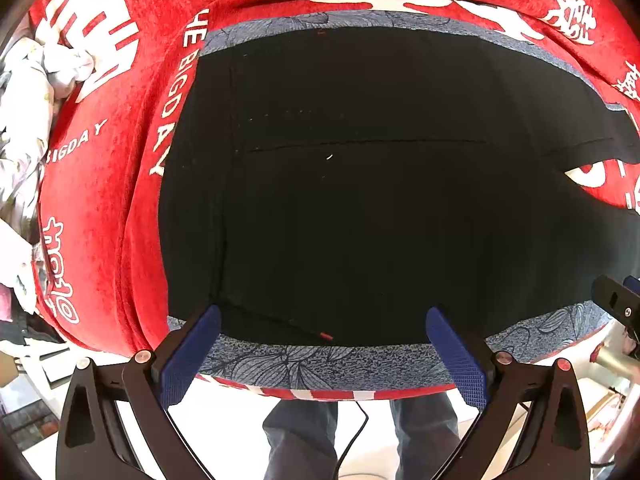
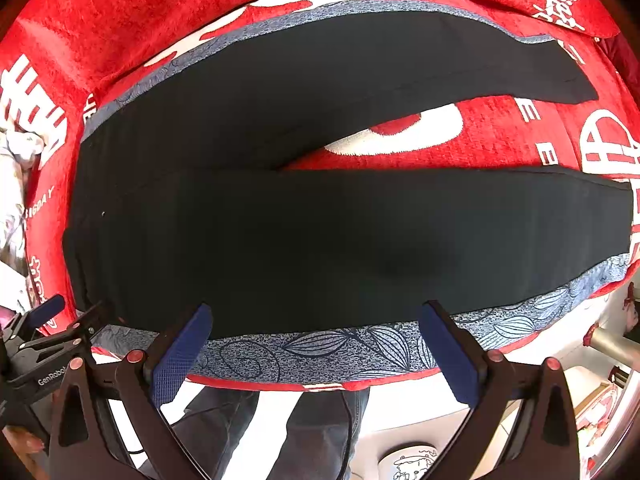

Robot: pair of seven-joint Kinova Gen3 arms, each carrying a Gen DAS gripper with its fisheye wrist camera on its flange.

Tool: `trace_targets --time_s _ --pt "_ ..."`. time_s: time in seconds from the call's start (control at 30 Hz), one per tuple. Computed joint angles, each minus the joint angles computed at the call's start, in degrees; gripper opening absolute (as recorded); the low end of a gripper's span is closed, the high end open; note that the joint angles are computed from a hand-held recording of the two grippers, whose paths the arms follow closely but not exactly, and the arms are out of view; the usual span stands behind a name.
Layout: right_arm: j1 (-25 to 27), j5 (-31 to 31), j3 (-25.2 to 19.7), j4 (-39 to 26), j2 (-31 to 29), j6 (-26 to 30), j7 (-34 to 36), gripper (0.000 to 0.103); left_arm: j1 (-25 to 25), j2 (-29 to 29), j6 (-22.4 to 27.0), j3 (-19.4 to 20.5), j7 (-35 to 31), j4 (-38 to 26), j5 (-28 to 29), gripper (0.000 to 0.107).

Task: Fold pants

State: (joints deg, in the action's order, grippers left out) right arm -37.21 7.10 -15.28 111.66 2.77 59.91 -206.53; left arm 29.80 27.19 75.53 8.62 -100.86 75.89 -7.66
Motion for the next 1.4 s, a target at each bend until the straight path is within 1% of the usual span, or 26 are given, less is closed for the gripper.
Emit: trace_targets --time_s 0.3,0.77,1.1,1.27,1.4 --pt "0.2 -0.2 0.0 0.2 -0.1 -0.3 0.4 0.103 -0.1 0.2 0.0 -0.1 0.0 0.1 -0.2 0.103" --pt "0.2 -0.2 0.0 1.1 -0.2 -1.2 0.3 0.103 1.7 0.9 0.3 -0.1 1.4 0.1 -1.4 0.103" --pt "0.4 0.3 -0.4 3.9 -1.4 -3.3 0.0 0.103 4.6 1.9 0.4 -0.3 3.4 -0.1 -3.8 0.103" --pt "2.2 -0.9 0.0 7.2 -3.7 -6.3 3.3 0.103 6.8 1.7 0.5 -0.7 6.6 -0.5 -5.9 0.103" --pt "4.2 -1.2 0.0 8.9 -5.6 -6.7 7.4 0.103 8.5 1.5 1.1 -1.0 10.4 -0.6 -7.0 0.103"
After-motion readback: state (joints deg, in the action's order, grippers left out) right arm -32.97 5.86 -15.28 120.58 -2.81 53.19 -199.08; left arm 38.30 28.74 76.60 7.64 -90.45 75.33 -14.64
